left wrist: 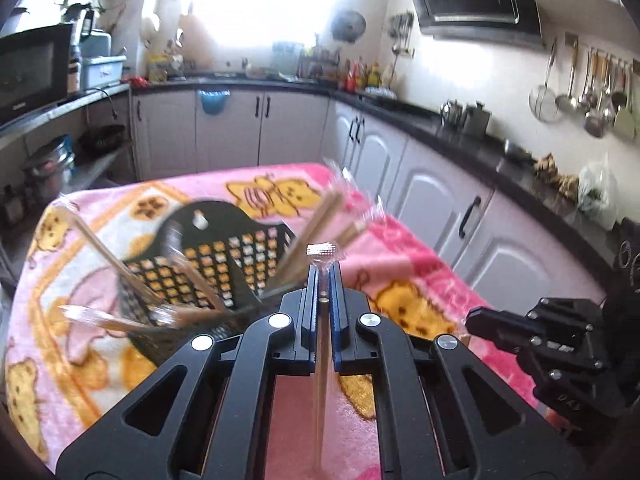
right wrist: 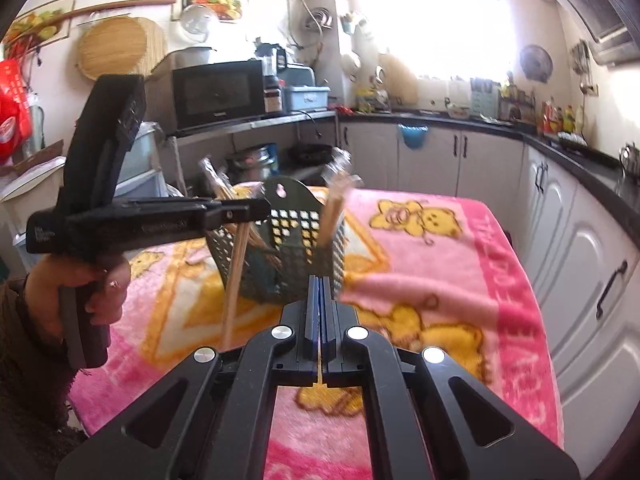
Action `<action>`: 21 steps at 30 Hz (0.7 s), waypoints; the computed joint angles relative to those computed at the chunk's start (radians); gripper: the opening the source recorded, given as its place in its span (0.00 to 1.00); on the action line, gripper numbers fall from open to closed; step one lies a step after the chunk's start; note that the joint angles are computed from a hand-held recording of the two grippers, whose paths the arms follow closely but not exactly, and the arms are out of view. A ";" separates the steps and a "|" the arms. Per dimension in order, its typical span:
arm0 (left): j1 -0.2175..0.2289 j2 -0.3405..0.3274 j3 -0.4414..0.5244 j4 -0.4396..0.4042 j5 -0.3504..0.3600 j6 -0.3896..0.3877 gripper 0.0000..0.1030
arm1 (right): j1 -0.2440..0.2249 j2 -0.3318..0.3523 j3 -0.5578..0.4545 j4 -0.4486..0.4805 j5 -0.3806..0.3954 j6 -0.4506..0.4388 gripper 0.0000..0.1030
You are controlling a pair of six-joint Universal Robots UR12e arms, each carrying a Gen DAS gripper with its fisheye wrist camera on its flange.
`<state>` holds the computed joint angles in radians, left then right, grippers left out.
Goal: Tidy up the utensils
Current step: 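Lift the left tool's chopstick over the basket while the right tool carries its own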
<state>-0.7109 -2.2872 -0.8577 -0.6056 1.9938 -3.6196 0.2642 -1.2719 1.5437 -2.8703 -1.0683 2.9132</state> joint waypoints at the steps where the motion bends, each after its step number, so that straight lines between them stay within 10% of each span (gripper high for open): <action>1: 0.000 0.008 -0.010 0.013 0.004 -0.001 0.02 | 0.002 0.000 -0.002 -0.001 0.001 -0.001 0.01; 21: 0.005 0.058 -0.015 0.136 0.047 0.064 0.02 | 0.037 0.030 -0.101 -0.072 -0.005 0.004 0.01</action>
<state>-0.7057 -2.2291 -0.8729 -0.4697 2.0407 -3.5558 0.3016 -1.2417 1.4427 -2.9420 -1.0735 2.9171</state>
